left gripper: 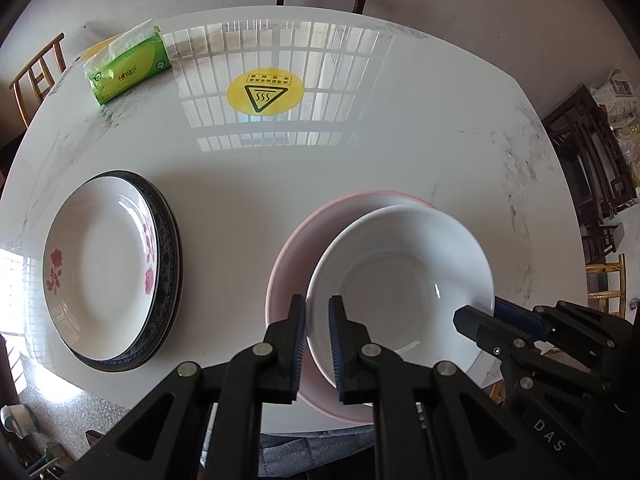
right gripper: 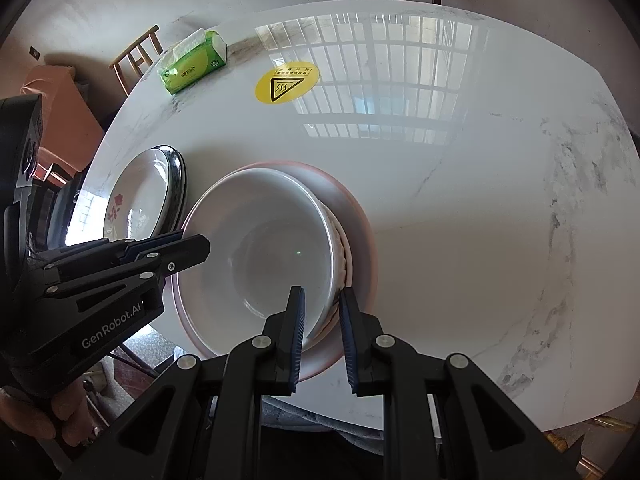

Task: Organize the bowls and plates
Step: 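Carry the 'Rabbit' bowl with both grippers over the pink bowl, then lower the 'Rabbit' bowl into the pink bowl and open both grippers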

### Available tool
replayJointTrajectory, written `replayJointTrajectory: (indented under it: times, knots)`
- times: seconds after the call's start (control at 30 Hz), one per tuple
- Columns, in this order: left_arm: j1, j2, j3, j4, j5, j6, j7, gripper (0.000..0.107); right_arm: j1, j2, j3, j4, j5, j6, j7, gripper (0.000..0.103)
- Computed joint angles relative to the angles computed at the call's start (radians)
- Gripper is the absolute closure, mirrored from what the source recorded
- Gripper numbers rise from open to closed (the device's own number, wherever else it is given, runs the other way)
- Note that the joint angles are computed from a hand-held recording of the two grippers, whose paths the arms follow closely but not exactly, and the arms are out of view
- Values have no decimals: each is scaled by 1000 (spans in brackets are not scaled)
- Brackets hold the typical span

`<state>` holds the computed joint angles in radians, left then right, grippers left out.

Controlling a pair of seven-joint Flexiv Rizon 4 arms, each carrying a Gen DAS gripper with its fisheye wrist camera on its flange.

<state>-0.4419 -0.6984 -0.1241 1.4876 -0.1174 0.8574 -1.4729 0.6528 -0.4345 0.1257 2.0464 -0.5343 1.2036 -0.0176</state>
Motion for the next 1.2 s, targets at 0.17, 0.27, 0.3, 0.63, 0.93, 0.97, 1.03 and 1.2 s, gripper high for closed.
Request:
replayJointTrajectory:
  times: [0.17, 0.27, 0.3, 0.63, 0.93, 0.97, 1.03, 1.2]
  knots:
    - [18, 19, -16, 34, -19, 33, 25, 95, 8, 12, -12, 18, -19, 21, 23, 85]
    - [31, 32, -25, 57, -35, 53, 45, 94, 12, 25, -20, 30, -39, 24, 39, 85]
    - [38, 37, -32, 67, -45, 61, 54, 93, 11, 30, -18, 33, -42, 23, 41, 85]
    - [85, 78, -61, 147, -143, 137, 94, 82, 10, 57, -33, 64, -113, 39, 112, 82]
    - [109, 73, -61, 172, -189, 151, 60, 79, -7, 88, -42, 112, -201, 44, 232, 82]
    - [113, 73, -64, 176, -193, 150, 62, 79, -12, 88, -38, 116, -200, 43, 238, 82]
    - [120, 71, -71, 181, -204, 148, 69, 79, -18, 90, -38, 127, -205, 51, 261, 82]
    - [120, 60, -74, 181, -212, 147, 69, 79, -36, 71, -16, 124, -170, 51, 237, 82]
